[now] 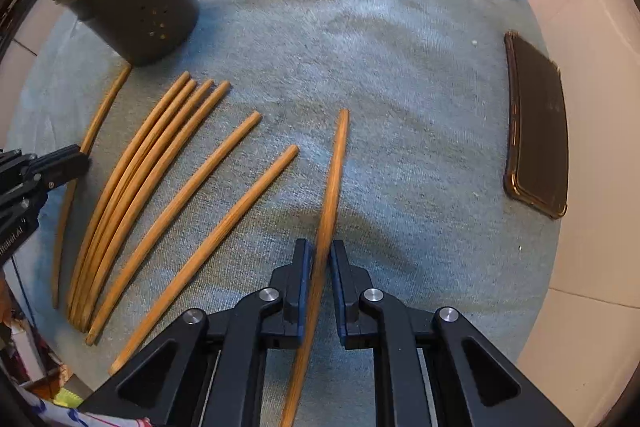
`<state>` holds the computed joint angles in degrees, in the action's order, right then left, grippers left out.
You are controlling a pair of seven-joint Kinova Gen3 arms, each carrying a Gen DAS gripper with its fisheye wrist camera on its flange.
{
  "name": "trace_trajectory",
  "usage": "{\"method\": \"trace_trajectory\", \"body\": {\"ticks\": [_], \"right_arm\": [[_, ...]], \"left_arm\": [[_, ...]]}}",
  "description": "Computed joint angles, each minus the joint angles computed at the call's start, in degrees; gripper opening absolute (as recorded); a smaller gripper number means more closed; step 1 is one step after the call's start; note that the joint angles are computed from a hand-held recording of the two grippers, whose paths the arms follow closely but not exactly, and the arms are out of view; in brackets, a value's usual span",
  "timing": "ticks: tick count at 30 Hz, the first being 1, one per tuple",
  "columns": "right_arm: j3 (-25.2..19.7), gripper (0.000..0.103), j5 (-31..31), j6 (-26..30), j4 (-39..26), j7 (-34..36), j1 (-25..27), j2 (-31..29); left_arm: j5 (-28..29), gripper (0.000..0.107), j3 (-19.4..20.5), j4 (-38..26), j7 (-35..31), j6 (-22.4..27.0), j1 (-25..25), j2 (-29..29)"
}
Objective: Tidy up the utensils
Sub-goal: 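Grasp a chopstick with the left tool while the right tool grasps another, then lift both chopsticks upright and carry them above the black holder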
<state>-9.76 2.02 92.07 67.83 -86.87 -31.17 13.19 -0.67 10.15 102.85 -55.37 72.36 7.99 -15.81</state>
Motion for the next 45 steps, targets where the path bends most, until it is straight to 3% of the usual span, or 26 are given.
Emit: {"method": "trace_trajectory", "body": {"ticks": [6,11,22,35,45], "right_arm": [[0.64,0.007,-6.34,-10.04,9.86,-0.34,4.64,-7.49],[2.01,0.007,-14.04,-15.82,17.05,4.09,9.84,-14.78],[7.58,0.007,-26.91,-22.97,26.28,12.54,14.56,-28.09],[9.28,0.007,-31.52,-27.08,28.15,14.14,13.05,-33.27],[8.65,0.007,-33.91,-36.76,26.29,12.21,9.90,-33.25]], "left_arm": [[-0.47,0.006,0.97,3.25,3.61,-2.41,-1.41,-6.74],[-5.37,0.006,8.33,1.89,7.43,-0.30,-3.83,-12.84],[-7.03,0.006,17.53,-1.79,7.71,1.63,-11.25,-23.31],[-2.78,0.006,17.03,-4.32,1.96,0.92,-19.38,-32.05],[-1.26,0.006,12.72,-7.95,-1.45,-3.05,-23.32,-31.47]]}}
